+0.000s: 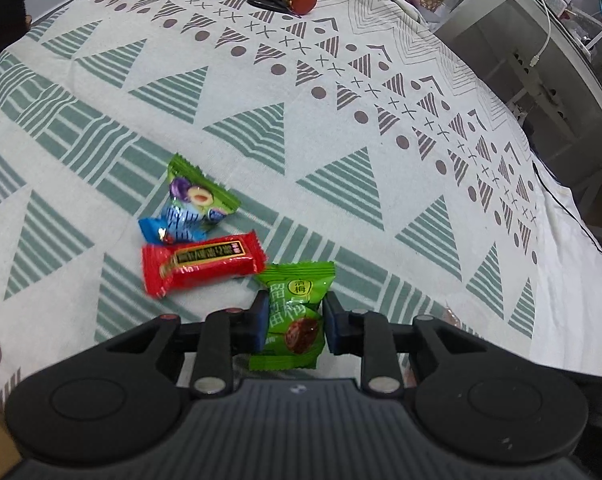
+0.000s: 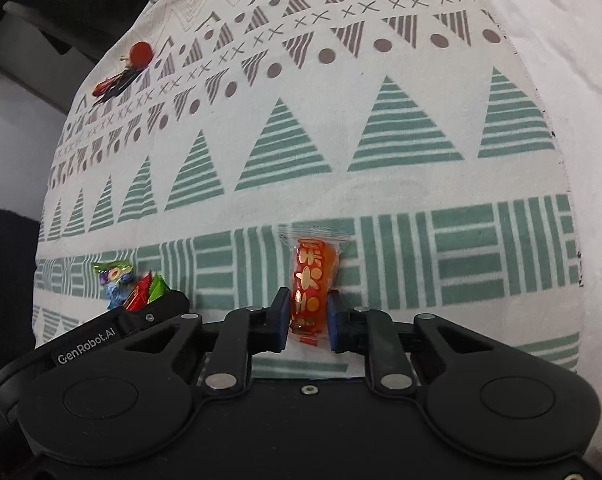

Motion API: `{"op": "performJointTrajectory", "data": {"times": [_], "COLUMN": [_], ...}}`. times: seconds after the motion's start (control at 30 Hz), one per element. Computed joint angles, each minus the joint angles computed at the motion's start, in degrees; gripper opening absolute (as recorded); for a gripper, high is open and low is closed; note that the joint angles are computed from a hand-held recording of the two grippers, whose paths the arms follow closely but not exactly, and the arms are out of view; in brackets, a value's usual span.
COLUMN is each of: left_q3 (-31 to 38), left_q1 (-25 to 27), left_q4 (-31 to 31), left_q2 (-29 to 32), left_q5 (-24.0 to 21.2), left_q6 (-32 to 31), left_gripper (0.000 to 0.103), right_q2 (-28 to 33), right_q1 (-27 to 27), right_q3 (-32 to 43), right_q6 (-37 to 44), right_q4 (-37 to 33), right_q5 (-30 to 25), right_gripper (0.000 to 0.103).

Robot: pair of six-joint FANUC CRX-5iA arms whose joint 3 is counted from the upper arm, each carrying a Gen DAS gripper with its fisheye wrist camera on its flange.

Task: Organize snacks
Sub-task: 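Grasp green candy with red fruit print with left tool while right tool grasps orange candy, then carry green candy into the box with left tool while right tool carries orange candy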

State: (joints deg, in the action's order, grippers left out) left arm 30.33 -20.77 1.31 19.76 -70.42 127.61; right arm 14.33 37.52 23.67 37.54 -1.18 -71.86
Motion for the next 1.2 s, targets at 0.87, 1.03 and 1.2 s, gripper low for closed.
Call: {"op": "performJointTrajectory", "data": {"times": [0.87, 1.03, 1.2], "left_q3": [-9.1, -10.25, -11.3], "left_q1": [0.62, 0.93, 1.45], "left_q4": [-1.25, -2.4, -3.81], "left_q2": [-12.84, -15.77, -18.79], "left_q5": [-1.75, -2.67, -3.32], "left_q6": [7.15, 8.7, 9.86], "left_gripper": [0.026, 0.026, 0.026], "right_q2": [-0.87, -0.67, -0.67], "right_q1": [4.91, 6.23, 7.98], "right_q3": [4.92, 7.19, 8.87], "right_q6": [5.05, 5.48, 5.93], "right_q4": [1.42, 2.9, 4.47], "right_q5": [-6.61, -7.4, -8.14], "right_gripper": [0.017, 0.017, 0.017]}}
